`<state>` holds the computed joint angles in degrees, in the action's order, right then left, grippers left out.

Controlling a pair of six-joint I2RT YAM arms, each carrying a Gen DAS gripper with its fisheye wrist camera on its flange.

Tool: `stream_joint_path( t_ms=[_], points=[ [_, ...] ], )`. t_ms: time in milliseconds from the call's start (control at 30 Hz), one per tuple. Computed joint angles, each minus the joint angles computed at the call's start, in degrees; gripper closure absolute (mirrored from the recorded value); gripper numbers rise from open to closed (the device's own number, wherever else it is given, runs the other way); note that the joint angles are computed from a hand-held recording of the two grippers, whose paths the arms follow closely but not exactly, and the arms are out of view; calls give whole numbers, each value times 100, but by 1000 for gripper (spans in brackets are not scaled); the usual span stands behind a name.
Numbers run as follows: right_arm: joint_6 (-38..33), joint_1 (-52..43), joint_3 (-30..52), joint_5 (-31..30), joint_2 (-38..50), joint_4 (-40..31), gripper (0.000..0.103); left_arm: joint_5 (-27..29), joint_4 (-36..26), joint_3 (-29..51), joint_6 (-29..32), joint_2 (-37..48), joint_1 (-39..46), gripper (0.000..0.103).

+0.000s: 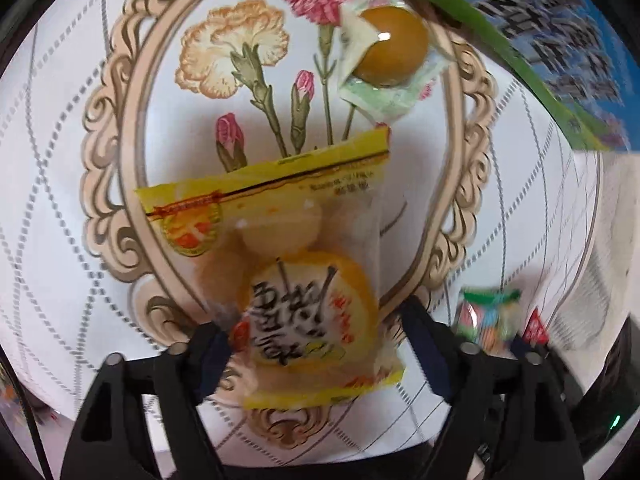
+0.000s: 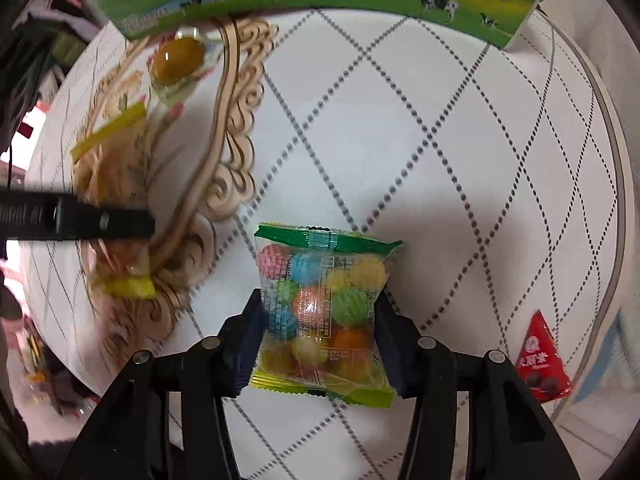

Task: Organize snacks
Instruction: 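Grasp the yellow egg-biscuit bag with left gripper while right grasps the colorful candy bag, then carry both bags into the box and open both grippers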

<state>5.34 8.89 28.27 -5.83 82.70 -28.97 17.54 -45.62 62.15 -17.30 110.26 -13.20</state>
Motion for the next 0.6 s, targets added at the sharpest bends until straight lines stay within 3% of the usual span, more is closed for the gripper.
stream_joint_path(
  t_ms=[100,167,200,267,300,467,500,600],
  points=[
    [262,216,-23,130,373,347,42,128,363,-81,-363,152,85,19],
    [522,391,-74,180,610,656,40,234,330,-278,-429,-182,215,20],
    [512,390,-73,195,637,691,40,193,315,-352,-358,-299,290,24],
    [498,411,-87,236,579,730,45,-174,156,-445,-68,-574,321,46],
    [544,463,-187,216,487,785,47,-346,167,-525,66,-732,263,48],
    [-128,-428,-352,-243,-244,329,50,-929,69,-708,203,-1292,-176,54],
    [-224,-572,-325,-352,-344,215,50,-968,157,-802,-104,-1412,-543,54],
    [-448,-958,-146,-681,-607,-186,50,-985,-113,-595,-84,-1766,-794,55]
  ],
)
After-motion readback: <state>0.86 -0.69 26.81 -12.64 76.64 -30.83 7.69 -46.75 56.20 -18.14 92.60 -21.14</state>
